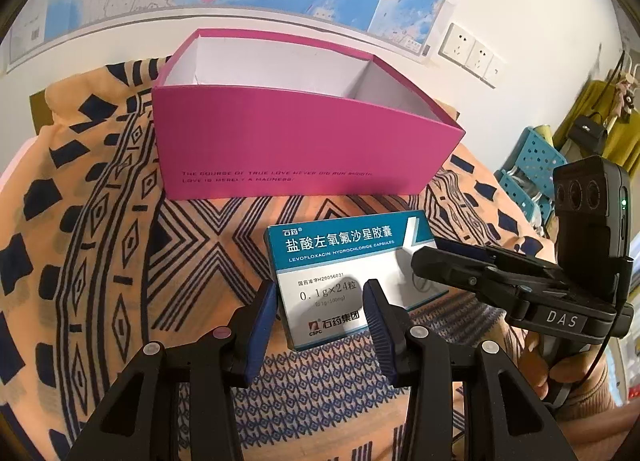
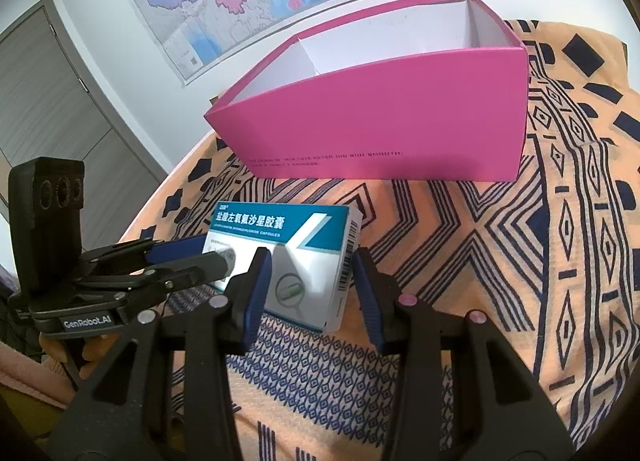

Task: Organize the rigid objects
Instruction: 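Lift the medicine box off the cloth with both grippers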

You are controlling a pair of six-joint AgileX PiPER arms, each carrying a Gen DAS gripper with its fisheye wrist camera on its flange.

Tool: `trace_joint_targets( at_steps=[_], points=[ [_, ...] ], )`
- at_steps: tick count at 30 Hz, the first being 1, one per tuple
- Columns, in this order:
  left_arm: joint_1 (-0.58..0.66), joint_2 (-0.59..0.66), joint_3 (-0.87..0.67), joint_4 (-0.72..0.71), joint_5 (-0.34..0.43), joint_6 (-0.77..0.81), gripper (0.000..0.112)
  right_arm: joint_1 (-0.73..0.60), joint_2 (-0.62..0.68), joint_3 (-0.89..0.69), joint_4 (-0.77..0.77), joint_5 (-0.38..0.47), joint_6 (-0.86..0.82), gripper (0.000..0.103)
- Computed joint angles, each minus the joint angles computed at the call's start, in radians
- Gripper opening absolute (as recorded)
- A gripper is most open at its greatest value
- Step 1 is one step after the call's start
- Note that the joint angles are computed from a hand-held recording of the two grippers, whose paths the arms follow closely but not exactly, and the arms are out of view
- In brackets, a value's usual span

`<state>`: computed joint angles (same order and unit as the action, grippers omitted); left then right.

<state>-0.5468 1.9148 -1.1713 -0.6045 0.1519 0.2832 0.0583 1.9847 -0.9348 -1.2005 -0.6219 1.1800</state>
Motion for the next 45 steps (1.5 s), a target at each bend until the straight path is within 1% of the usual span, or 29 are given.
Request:
trace_joint_targets(
  at_steps=[14,25,34,39,45],
  points=[
    [-0.007,-0.006,0.004,0.001,-0.011,-0.003,0.044,-0.004,-0.013,0.014,0.030,-0.007,-0.035,0.045],
    [-0.010,-0.017,0.013,-0.036,-0.024,0.036,0.044,-0.006,-0.027,0.034,0.063,-0.016,-0.070,0.045],
    [-0.016,-0.025,0.018,-0.012,-0.036,0.015,0.044,-0.011,-0.039,0.049,0.080,-0.028,-0.091,0.045],
    [-0.016,-0.028,0.019,-0.038,-0.041,0.040,0.044,-0.011,-0.046,0.054,0.086,-0.029,-0.098,0.045],
    [-0.019,-0.028,0.016,-0.027,-0.043,0.030,0.044,-0.014,-0.054,0.065,0.097,-0.034,-0.108,0.045]
  ],
)
